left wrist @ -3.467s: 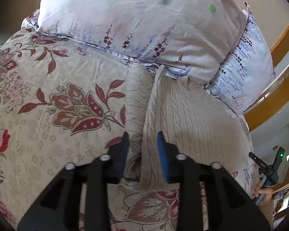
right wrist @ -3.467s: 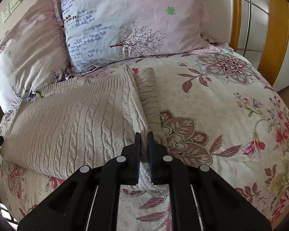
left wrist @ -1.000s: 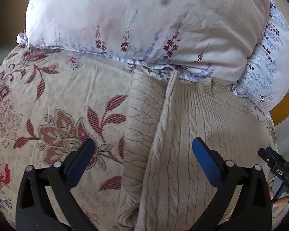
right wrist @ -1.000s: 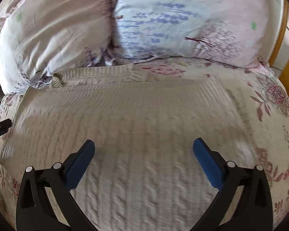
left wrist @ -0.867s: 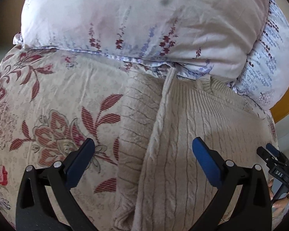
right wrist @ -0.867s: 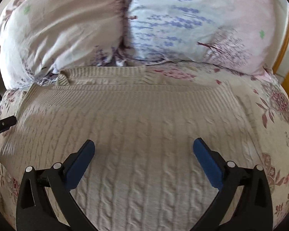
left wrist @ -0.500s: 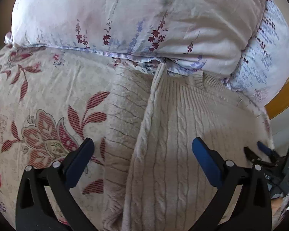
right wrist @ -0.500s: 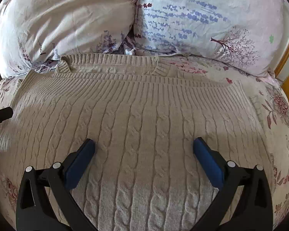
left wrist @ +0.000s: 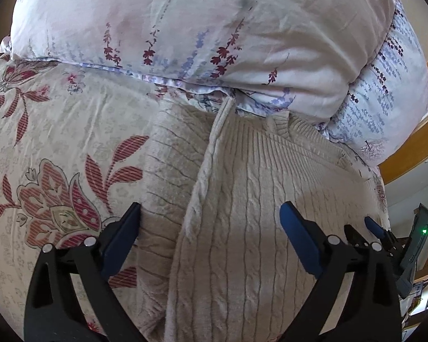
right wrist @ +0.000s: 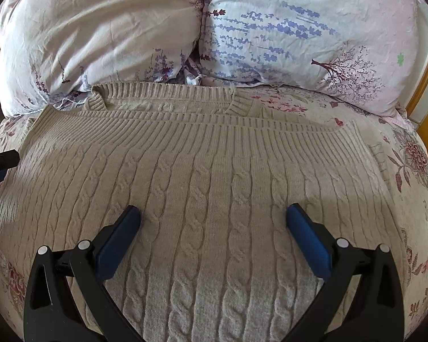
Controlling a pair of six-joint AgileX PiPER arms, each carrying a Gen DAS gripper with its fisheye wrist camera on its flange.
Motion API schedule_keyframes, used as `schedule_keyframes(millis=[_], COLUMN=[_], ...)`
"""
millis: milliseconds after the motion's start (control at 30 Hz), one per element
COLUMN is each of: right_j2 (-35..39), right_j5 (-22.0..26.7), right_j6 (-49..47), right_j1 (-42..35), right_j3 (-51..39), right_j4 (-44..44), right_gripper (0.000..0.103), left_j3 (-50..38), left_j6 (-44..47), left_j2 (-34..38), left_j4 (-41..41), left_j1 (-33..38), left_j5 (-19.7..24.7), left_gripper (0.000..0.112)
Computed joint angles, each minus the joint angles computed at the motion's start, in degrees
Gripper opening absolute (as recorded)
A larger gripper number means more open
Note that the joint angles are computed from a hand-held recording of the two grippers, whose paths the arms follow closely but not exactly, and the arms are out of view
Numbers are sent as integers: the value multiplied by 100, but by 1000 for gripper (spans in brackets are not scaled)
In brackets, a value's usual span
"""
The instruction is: Fold small clothes
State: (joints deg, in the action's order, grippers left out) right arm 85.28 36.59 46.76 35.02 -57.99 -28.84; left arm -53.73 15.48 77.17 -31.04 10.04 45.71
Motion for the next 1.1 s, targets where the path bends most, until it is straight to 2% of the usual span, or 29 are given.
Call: schedule_keyframes(millis=[67, 133, 167, 233, 333, 533, 667, 800, 933, 1100], right_j2=[0, -13, -15, -16, -17, -25, -176, -477, -917, -1488], right_j5=[-5, 10, 5, -11, -25, -9, -178, -386, -835, -1487], right_j6=[-14, 26, 21, 20, 27, -98, -314, -344, -735, -2842], right_j1=[-9, 22, 19, 10, 8, -13, -112, -293, -673, -1422], right_j3=[-3, 10, 14, 22, 26, 6, 113, 366, 752, 1260], right_j4=[1, -18, -15, -22, -38, 48, 170, 206, 590, 2505], right_gripper=[102, 102, 102, 102, 102, 102, 102, 102, 102, 102], left_j3=[-2, 29, 37, 81, 153, 101, -73, -273, -437, -551], left_j6=[-136, -142, -87, 198, 701, 934, 872, 535, 194, 44], left_j2=[-1, -22, -14, 24, 160, 132, -140, -310, -283, -95], left_j4=[108, 66, -35, -429, -1109, -1850, -2291, -2446, -2532, -2728], left_j1=[-84, -54, 1, 231, 605, 862, 565, -47, -827, -1493], left_j5=[-74, -95, -77, 50, 338, 746, 819, 563, 151, -232], left_gripper=[86, 66, 61, 43, 27, 19, 18, 17, 17, 17])
